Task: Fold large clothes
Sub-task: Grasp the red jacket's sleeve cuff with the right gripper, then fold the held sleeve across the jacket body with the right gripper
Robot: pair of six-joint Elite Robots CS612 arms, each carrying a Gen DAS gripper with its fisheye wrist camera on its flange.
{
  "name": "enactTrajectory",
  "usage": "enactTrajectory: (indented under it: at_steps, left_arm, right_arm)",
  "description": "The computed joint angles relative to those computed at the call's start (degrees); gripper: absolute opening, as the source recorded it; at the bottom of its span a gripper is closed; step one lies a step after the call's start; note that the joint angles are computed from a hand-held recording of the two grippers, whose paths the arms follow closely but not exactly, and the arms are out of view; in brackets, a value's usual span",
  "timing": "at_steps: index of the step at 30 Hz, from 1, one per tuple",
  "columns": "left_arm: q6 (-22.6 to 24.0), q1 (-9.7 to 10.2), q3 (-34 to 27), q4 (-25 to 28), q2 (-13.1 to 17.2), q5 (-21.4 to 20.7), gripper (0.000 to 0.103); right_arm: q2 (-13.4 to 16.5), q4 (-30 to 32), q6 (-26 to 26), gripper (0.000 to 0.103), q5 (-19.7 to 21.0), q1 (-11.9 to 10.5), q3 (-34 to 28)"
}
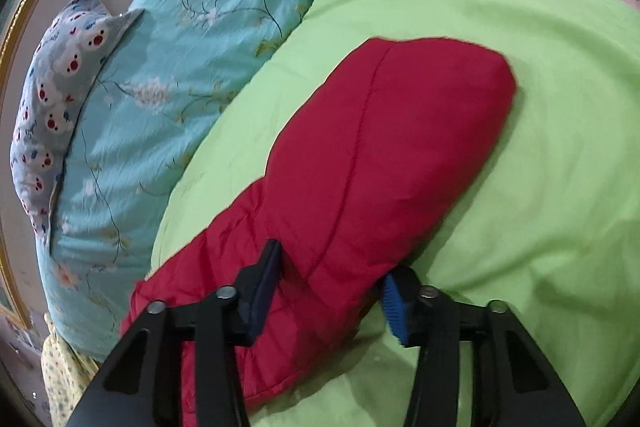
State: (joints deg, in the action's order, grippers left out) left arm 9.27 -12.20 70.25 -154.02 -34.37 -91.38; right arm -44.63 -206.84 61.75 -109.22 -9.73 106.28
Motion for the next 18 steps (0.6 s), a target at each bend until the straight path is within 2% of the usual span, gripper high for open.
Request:
enactTrajectory:
  at_steps: [2,5,12,18]
  left_arm:
    - [-0.32,0.01,-0.56,0.52,0.32,-0.45,0.103]
    - [-0.44,-0.01,-1.11,1.36,0.63,-0.91,0.103]
    - [-0.61,0.23,-2.11,1.51,1.16,-2.93,0.103]
    - [-1.82,0.92,-2.58,-0.07,1.31,-4.67,0.103]
  right_arm:
    - [0.06,0.61,-1.51,0.028,-0.39,0.36,-0.75]
    - [-0.04,1.40,-3.31,0.021,-1.28,1.05,-1.56]
    - [-0.35,0.86,-8.15,0.012,-2.42,3.51,-3.74]
    - [-0.47,1.59,-16.86,0.011,-1.71,6.74,-8.37]
